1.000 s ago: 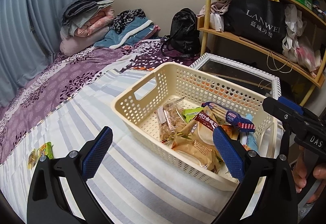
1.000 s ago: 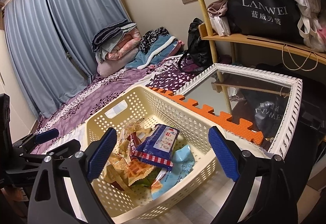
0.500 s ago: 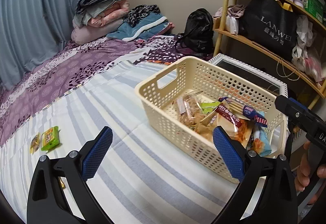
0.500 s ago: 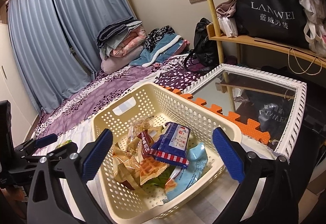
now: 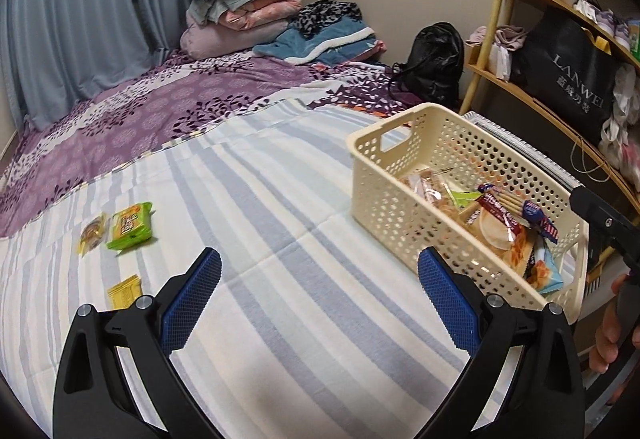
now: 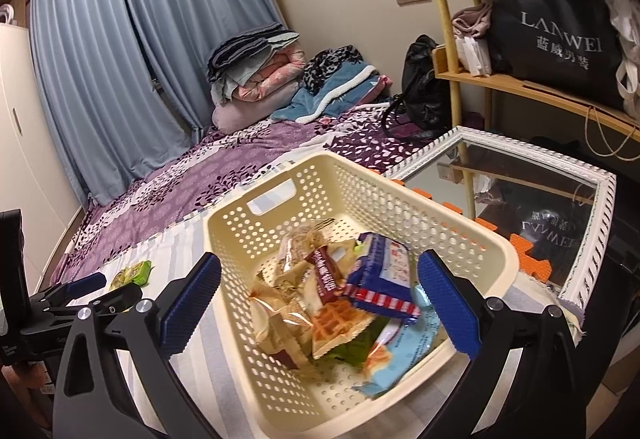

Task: Organize snacks
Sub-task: 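Move both open tools back over the remaining snacks on the bed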

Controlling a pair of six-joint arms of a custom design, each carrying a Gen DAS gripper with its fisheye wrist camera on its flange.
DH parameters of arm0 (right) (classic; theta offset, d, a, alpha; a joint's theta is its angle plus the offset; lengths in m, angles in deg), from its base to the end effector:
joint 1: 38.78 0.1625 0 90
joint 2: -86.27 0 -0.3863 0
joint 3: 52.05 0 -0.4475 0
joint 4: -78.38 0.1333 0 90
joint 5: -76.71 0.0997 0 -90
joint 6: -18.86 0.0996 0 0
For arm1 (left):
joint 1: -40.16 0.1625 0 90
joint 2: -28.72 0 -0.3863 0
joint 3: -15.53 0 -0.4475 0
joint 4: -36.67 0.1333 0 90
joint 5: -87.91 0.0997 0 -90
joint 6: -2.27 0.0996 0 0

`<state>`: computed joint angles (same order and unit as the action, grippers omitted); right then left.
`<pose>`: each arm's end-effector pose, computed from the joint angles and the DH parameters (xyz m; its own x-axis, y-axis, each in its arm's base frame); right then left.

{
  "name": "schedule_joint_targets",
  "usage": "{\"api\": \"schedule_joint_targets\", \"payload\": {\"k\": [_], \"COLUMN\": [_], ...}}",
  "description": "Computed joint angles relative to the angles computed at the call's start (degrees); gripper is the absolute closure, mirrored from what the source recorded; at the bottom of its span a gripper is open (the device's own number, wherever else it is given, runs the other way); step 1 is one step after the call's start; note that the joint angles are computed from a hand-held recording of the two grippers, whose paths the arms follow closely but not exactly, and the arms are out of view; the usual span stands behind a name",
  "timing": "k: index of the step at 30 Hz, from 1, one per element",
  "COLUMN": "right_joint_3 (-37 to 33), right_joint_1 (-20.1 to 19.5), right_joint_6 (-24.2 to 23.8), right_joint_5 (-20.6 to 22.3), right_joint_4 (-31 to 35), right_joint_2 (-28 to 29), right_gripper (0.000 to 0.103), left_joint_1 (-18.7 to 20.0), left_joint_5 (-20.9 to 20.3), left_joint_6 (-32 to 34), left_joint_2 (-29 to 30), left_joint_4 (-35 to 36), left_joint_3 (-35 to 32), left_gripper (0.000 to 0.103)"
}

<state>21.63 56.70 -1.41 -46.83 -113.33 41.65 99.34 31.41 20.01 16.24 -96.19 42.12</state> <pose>0.1519 -0.7641 0.2869 -0.8157 0.3149 0.4852 -0.3316 0.4328 -0.8383 -0.3192 -0.9025 0.1120 -0.6748 0.4192 -0.6074 0.6875 0.6564 -0.3107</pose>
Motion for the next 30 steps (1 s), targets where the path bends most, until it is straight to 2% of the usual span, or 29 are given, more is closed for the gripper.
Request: {"api": "schedule_joint_targets", "payload": {"k": [15, 30], "right_joint_3": [-2.73, -6.28], "right_joint_1": [2.18, 4.24], "right_joint_6": [-2.77, -4.91], "right_joint_5": [0.41, 1.14], "right_joint_4": [1.37, 7.14], "right_joint_2": [3.11, 7.08], "right_gripper": [0.005, 0.005], "left_joint_1": [2.54, 6.08], "left_joint_5": [4.27, 9.93], "left_joint_6": [-3.27, -6.51], "left_joint_2": [-6.11, -12.39], "left_joint_4": [-5.06, -9.04], "left_joint_3": [7.73, 14.75], "left_gripper": [0.003, 0.003]}}
